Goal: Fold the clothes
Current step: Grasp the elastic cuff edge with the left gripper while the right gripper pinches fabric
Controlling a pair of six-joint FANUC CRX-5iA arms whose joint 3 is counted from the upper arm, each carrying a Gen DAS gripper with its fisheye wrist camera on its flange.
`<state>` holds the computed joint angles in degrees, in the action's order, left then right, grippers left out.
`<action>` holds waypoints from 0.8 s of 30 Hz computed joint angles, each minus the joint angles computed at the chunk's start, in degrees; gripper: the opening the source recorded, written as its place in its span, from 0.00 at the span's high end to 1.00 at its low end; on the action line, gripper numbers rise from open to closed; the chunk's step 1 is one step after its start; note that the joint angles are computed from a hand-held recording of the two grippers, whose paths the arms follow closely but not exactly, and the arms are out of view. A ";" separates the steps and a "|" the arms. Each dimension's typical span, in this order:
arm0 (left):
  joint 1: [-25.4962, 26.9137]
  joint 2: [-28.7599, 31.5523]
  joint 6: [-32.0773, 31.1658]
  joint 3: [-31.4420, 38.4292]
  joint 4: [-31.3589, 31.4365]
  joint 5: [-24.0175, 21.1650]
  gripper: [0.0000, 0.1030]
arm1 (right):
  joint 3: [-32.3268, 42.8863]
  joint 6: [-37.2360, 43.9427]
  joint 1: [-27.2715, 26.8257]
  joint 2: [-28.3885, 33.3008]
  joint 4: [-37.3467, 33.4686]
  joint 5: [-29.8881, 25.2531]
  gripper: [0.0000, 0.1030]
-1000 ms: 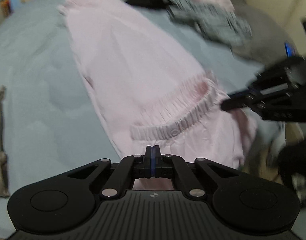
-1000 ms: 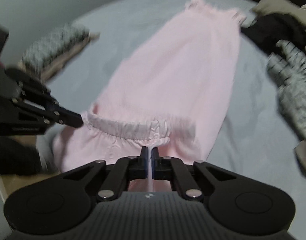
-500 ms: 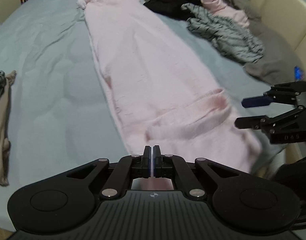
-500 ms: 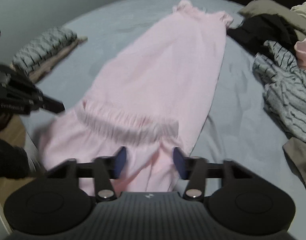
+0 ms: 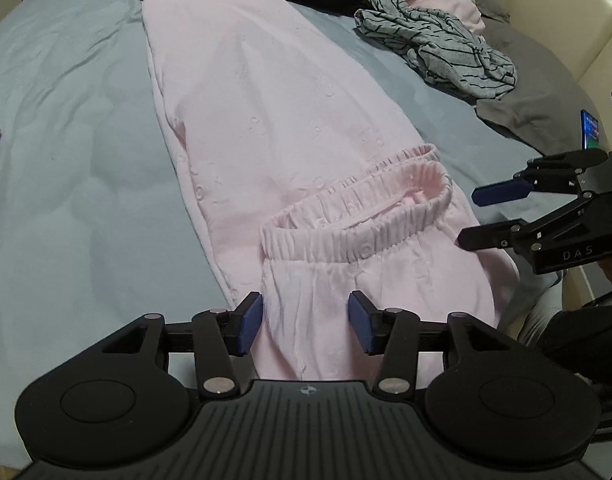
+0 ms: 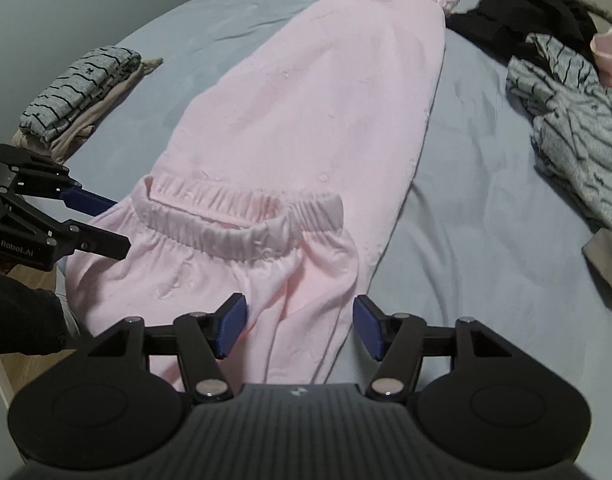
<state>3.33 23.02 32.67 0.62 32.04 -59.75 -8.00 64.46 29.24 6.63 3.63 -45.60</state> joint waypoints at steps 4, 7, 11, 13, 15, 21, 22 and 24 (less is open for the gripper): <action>-0.01 0.42 -1.04 -0.99 1.98 1.25 0.56 | 1.04 0.00 -0.81 1.18 -2.87 -0.33 0.39; -0.16 0.27 -2.68 -2.19 3.50 2.84 0.56 | 0.61 -1.16 -0.63 1.55 -2.55 0.57 0.39; -0.32 0.32 -2.54 -2.33 3.54 3.20 0.56 | -0.38 -2.31 -0.25 1.45 -1.68 2.60 0.40; -0.36 0.87 -1.33 -1.47 2.89 2.42 0.61 | -0.13 -1.52 -0.53 1.56 -2.49 2.72 0.59; -0.41 1.44 -0.45 -0.54 3.02 1.19 0.79 | 0.15 -0.53 -0.44 1.63 -2.07 2.80 0.79; -0.64 1.13 0.46 0.65 3.94 0.40 0.94 | 1.00 -0.69 0.05 1.05 -0.78 2.39 0.89; -0.57 1.21 0.93 0.98 4.17 -0.09 0.94 | 1.24 -1.07 0.28 1.08 -0.09 1.74 0.89; -0.53 1.24 1.04 1.19 4.29 -0.39 0.94 | 1.93 -0.33 0.56 1.07 0.12 0.18 0.89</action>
<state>2.80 24.26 33.71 1.82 36.33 -60.14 -6.07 64.13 29.80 7.70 3.76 -45.42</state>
